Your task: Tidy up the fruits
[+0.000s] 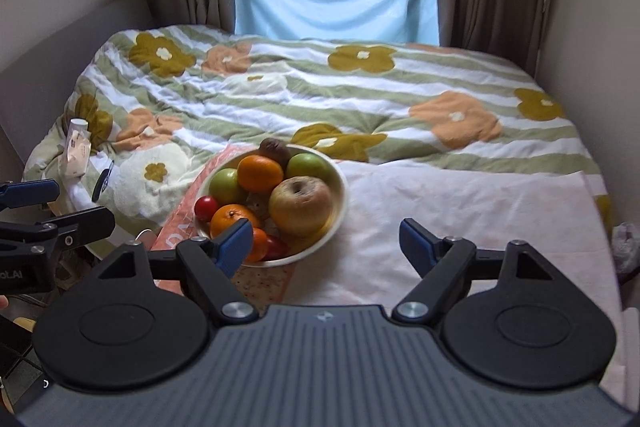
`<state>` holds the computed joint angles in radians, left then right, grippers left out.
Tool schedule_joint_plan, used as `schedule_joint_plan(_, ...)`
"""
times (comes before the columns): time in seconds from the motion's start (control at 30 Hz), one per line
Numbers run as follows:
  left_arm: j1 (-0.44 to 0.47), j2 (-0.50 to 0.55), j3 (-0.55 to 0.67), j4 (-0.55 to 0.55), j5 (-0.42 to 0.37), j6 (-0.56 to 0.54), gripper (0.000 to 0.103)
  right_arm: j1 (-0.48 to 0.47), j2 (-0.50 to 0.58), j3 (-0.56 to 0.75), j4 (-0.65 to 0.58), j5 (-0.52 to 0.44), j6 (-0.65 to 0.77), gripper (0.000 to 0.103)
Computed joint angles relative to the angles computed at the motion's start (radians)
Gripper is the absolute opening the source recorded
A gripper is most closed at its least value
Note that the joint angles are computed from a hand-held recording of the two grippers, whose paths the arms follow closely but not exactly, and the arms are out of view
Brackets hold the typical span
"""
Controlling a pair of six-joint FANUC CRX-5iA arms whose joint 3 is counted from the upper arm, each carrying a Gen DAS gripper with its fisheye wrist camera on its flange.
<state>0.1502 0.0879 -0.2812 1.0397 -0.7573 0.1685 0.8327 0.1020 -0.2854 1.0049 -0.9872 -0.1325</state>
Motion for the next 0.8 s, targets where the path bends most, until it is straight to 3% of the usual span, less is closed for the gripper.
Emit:
schedule_joint_plan(0.27,-0.024,-0.139,-0.117,0.018,0.041,0.003,0.102,0.116,-0.155,-0.103,-0.010,-0.194,-0.059,0.103)
schedule_joint_plan(0.5,-0.043,-0.196,-0.178,-0.017,0.052,0.006,0.103,0.218,-0.216,-0.162,-0.052,-0.343,-0.134,0.103)
schedule_joint_plan(0.8,-0.072,-0.246,-0.242,-0.012,0.089,-0.037,0.103,0.284,-0.257,-0.214,-0.091,-0.398,-0.229,0.103)
